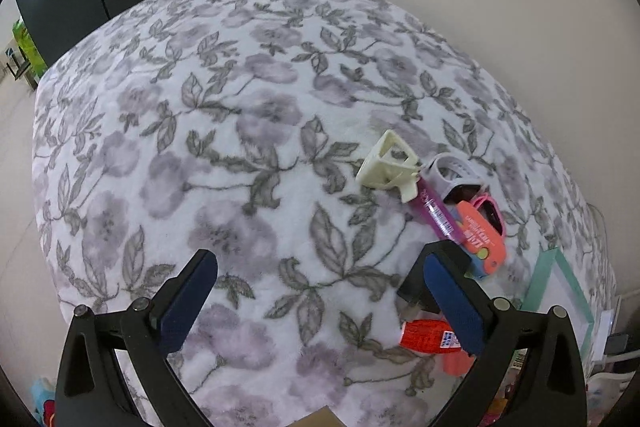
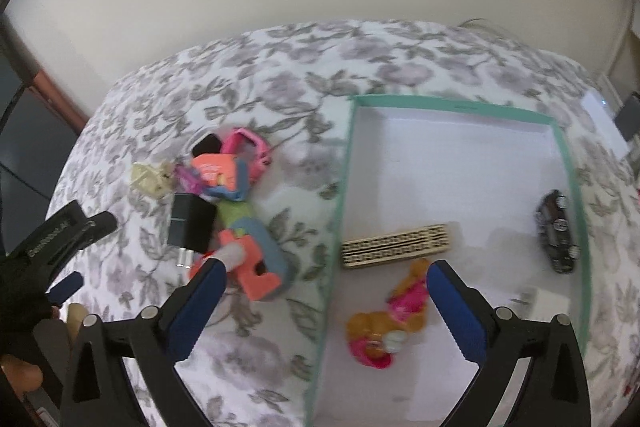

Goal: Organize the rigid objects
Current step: 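Withdraw both grippers from the tray back toward the toy pile, then grasp the red glue bottle with white cap with the left gripper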

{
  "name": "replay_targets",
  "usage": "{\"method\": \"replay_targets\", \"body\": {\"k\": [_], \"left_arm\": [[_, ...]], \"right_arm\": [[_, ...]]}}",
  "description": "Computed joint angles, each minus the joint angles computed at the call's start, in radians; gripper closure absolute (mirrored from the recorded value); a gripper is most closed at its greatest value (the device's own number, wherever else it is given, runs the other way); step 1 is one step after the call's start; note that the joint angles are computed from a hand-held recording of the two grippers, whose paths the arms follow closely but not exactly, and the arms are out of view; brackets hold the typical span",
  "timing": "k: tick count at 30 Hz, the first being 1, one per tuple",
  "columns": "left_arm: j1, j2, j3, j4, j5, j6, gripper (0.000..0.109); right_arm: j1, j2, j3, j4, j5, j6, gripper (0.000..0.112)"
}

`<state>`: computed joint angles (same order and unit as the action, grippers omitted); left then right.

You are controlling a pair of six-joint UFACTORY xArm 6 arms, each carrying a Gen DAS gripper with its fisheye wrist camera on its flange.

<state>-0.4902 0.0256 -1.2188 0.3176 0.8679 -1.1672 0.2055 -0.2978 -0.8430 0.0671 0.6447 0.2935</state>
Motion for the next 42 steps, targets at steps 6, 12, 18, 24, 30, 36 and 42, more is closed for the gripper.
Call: {"method": "replay_targets", "body": {"k": [6,12,18,24,30,36,42], "left_arm": [[-0.008,0.043,-0.020,-0.086,-0.020,0.107,0.006],[-0.041,0.109,-0.065,-0.199,-0.065,0.260,0.006],[-0.055,0.151,-0.077,-0.387,-0.121,0.420,0.006],[-0.071,0.200,-0.114,-0.463,-0.131,0.492,0.006],[-0.072,0.210,-0.122,-0.477,-0.147,0.510,0.006],[-0.084,0.228,-0.150,-0.463,-0.131,0.520,0.011],[-0.085,0.242,-0.159,-0.487,-0.124,0.542,0.029]], "right_arm": [[0.017,0.039,-0.015,-0.004,-0.016,-0.003,0.010],[-0.029,0.011,-0.005,-0.175,0.004,0.156,0.010],[-0.066,-0.005,0.001,-0.196,0.018,0.182,0.010],[-0.071,-0.010,0.002,-0.198,0.026,0.173,0.010],[-0.071,-0.006,0.000,-0.201,0.036,0.174,0.010],[-0.070,-0.006,-0.001,-0.198,0.045,0.168,0.010],[-0.069,-0.002,-0.005,-0.199,0.052,0.165,0.010]]}}
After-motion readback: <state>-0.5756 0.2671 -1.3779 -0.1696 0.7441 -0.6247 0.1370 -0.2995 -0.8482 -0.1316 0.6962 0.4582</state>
